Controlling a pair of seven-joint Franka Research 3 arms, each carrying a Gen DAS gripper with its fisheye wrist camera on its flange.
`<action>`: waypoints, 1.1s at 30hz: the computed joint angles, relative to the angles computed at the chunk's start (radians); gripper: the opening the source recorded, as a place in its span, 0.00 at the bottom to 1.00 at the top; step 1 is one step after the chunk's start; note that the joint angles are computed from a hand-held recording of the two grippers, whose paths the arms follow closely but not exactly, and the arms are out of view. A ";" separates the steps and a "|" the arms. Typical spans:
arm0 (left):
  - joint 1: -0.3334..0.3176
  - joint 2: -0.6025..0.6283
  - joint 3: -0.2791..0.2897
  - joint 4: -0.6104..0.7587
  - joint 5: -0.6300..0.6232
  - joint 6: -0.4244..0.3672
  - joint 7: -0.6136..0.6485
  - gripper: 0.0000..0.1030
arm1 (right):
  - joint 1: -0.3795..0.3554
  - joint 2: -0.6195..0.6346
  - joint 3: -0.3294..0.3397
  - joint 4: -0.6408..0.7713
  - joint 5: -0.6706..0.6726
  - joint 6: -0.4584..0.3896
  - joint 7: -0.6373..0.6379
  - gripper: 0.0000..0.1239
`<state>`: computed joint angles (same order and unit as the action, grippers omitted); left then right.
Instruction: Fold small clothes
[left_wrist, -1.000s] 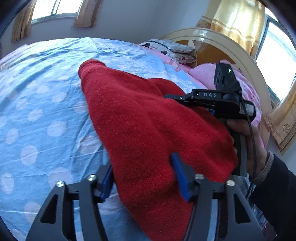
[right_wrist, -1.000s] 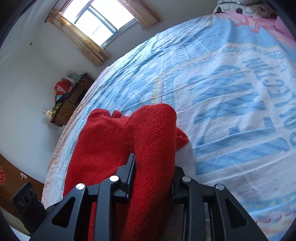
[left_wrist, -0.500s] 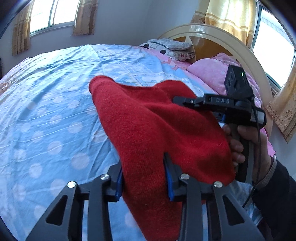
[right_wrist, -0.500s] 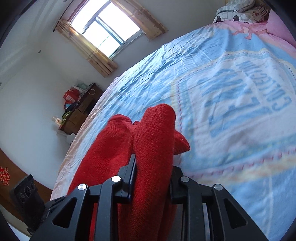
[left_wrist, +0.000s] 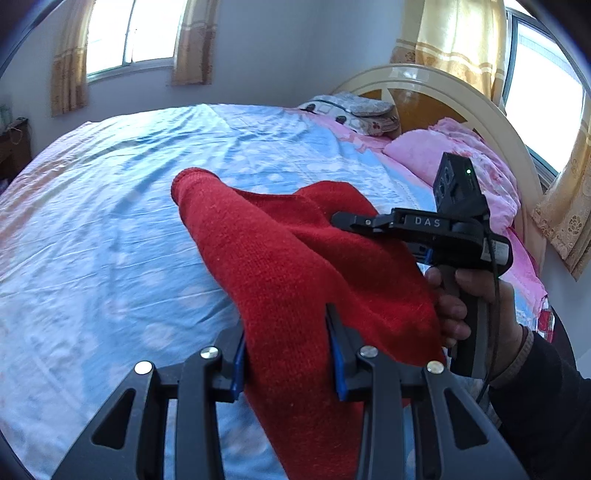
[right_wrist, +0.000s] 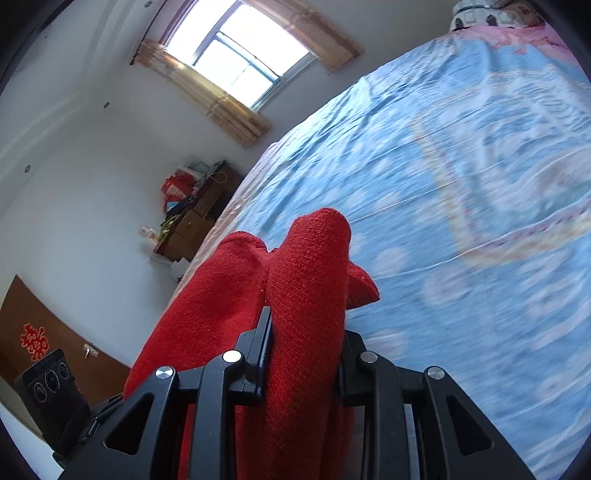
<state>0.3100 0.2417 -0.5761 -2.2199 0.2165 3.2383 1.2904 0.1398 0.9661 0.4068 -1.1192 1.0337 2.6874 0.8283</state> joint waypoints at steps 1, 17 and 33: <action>-0.001 -0.018 0.007 -0.020 -0.001 0.011 -0.005 0.36 | 0.006 -0.001 0.009 -0.002 0.004 0.003 -0.008 0.22; 0.029 -0.280 0.084 -0.326 -0.016 0.139 -0.076 0.36 | 0.158 0.028 0.037 0.072 -0.033 -0.007 0.006 0.22; -0.041 -0.413 0.171 -0.511 -0.283 0.190 0.111 0.36 | 0.320 0.169 0.002 0.322 -0.195 -0.122 0.147 0.22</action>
